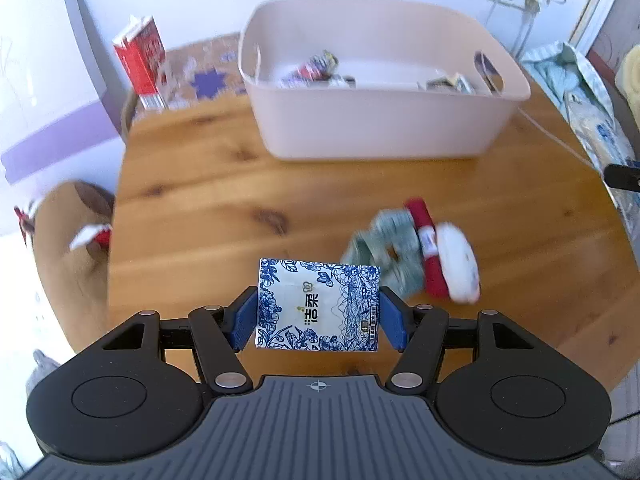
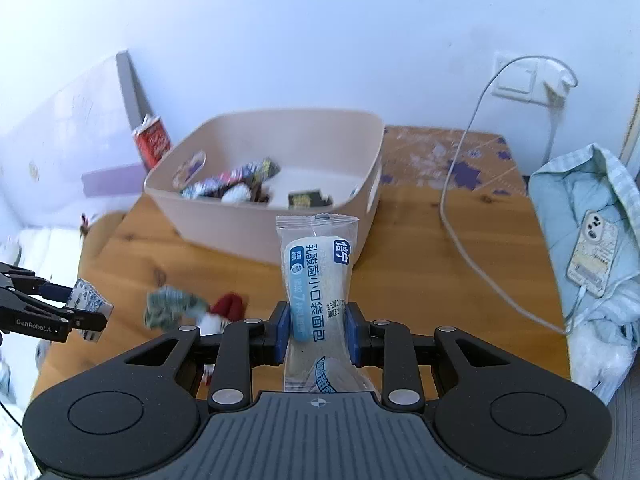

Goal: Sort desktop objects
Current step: 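Lift the tissue pack and bread snack and carry them over the basket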

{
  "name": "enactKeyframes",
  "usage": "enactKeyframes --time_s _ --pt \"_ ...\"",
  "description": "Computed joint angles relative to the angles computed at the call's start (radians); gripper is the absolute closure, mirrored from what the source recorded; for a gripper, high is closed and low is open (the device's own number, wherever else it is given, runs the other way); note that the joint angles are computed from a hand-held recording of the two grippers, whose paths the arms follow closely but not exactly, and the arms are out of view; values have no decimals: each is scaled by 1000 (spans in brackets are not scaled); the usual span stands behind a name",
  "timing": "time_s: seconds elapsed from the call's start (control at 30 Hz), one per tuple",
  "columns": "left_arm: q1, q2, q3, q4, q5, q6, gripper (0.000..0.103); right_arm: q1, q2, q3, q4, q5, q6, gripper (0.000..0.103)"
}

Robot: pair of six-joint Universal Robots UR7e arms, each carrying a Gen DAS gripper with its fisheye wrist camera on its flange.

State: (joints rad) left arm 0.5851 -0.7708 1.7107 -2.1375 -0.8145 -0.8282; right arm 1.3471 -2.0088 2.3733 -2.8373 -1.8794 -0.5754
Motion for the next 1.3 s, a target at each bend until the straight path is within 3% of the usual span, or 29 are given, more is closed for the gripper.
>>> enactKeyframes --time_s 0.47,0.6,0.97,1.17,1.3 --pt "69 80 -206 -84 77 250 39 74 98 -120 -69 -41 63 76" --pt "93 115 -278 -92 56 294 39 90 146 -151 -111 -57 28 76" --pt "139 247 -488 -59 66 460 39 121 303 -266 -140 -65 28 76" --pt "176 318 -584 -28 63 476 39 121 417 -329 -158 -82 25 76" --pt "206 349 -623 -4 43 434 39 119 493 -338 -239 -111 -21 76"
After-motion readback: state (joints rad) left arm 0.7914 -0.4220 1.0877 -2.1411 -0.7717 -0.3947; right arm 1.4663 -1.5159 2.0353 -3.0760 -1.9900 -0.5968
